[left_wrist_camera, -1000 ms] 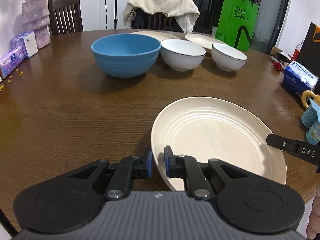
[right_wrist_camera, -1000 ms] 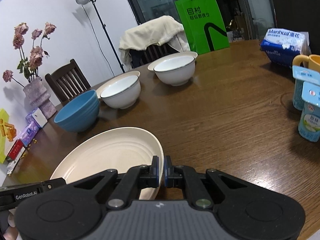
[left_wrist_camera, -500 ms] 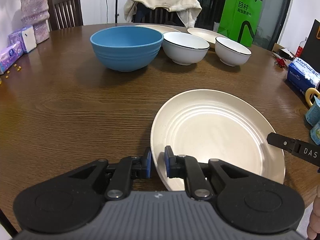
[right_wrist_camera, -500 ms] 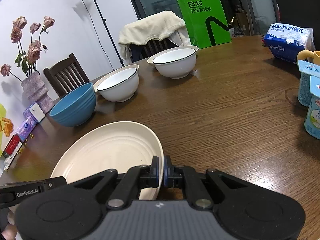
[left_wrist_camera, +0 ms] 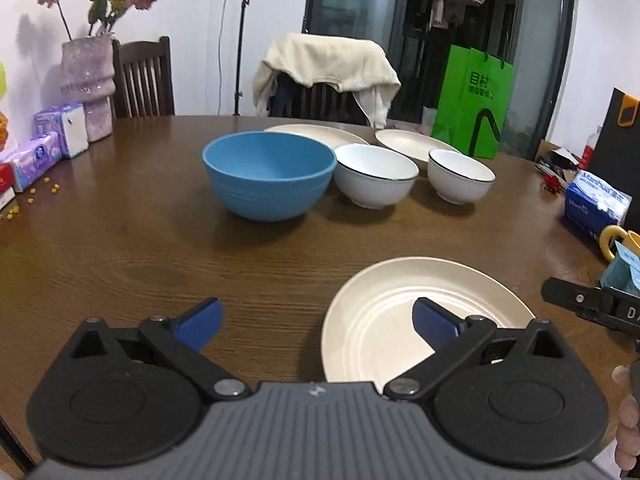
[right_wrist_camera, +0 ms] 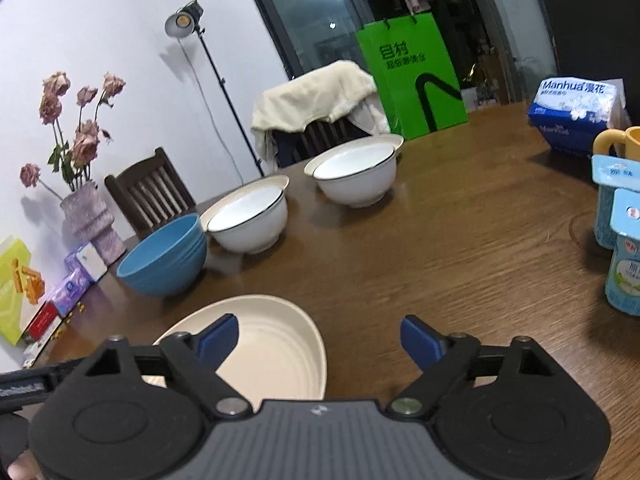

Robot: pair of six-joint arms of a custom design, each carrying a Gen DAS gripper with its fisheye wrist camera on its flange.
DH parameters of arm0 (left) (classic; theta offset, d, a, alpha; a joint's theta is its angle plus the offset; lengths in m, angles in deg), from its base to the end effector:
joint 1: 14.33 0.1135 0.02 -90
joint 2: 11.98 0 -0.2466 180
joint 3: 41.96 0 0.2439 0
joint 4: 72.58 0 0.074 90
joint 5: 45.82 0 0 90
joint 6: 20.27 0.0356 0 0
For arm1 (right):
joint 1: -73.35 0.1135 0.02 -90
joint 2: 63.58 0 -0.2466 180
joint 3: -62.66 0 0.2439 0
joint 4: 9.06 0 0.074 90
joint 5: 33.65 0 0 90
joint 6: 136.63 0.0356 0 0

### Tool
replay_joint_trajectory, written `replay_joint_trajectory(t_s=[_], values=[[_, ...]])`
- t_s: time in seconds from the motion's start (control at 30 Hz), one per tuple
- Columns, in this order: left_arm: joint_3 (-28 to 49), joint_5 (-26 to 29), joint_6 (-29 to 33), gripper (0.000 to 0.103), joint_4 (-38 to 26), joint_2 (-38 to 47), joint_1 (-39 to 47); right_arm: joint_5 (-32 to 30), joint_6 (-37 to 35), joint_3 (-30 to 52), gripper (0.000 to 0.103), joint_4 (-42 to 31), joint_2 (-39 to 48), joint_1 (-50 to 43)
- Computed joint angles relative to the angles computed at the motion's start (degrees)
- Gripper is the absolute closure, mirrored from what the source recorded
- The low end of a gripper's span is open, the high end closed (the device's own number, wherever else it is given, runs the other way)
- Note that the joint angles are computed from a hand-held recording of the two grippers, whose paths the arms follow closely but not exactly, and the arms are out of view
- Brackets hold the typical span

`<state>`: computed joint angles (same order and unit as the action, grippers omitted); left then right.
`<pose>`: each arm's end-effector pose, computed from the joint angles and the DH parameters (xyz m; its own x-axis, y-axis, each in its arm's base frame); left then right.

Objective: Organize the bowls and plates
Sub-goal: 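Lower the cream plate onto the table and open both grippers, then withdraw both grippers up and away from the placed plate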

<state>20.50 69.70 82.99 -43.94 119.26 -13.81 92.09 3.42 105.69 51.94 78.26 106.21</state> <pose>0.3521 -0.0121 0.0032 -0.5538 0.2020 -0.8078 0.4604 0.8826 -0.0950 0.2279 0.1224 -0.0382 -0.3711 0.5010 -0.7818 0.3609 0.8536 0.3757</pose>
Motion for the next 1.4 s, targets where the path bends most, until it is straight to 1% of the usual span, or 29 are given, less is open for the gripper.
replay_joint_trajectory(t_s=[0.1, 0.2, 0.47, 0.6, 0.8, 1.03, 1.2, 1.4], values=[[-0.07, 0.2, -0.36, 0.0, 0.79, 0.09, 0.35, 1.52, 0.18, 0.2, 0.008, 0.38, 0.57, 0.02], [-0.35, 0.47, -0.77, 0.0, 1.51, 0.12, 0.64, 2.27, -0.09, 0.13, 0.003, 0.55, 0.66, 0.11], [-0.85, 1.15, -1.27, 0.0, 2.62, -0.37, 1.49, 6.44, -1.44, 0.13, 0.0, -0.86, -0.41, 2.17], [-0.96, 1.75, -1.8, 0.0, 2.36, -1.3, 1.92, 8.7, -2.85, 0.22, 0.0, -3.27, -1.97, 3.03], [-1.19, 3.08, -2.47, 0.0, 0.83, -3.74, 2.63, 8.87, -5.07, -0.27, 0.0, -3.27, -4.09, 2.75], [-1.39, 2.83, -3.06, 0.0, 0.01, -7.41, 2.5, 8.47, -9.7, -1.12, 0.0, -5.03, -9.43, 1.64], [1.32, 3.78, -4.03, 0.0, -4.65, -9.79, 2.84, 7.4, -12.98, -1.54, 0.0, -6.92, -13.59, 0.53], [3.56, 4.21, -5.78, 0.0, -7.31, -12.09, 2.6, 5.37, -16.28, -1.23, 0.0, -9.54, -18.43, -1.48]])
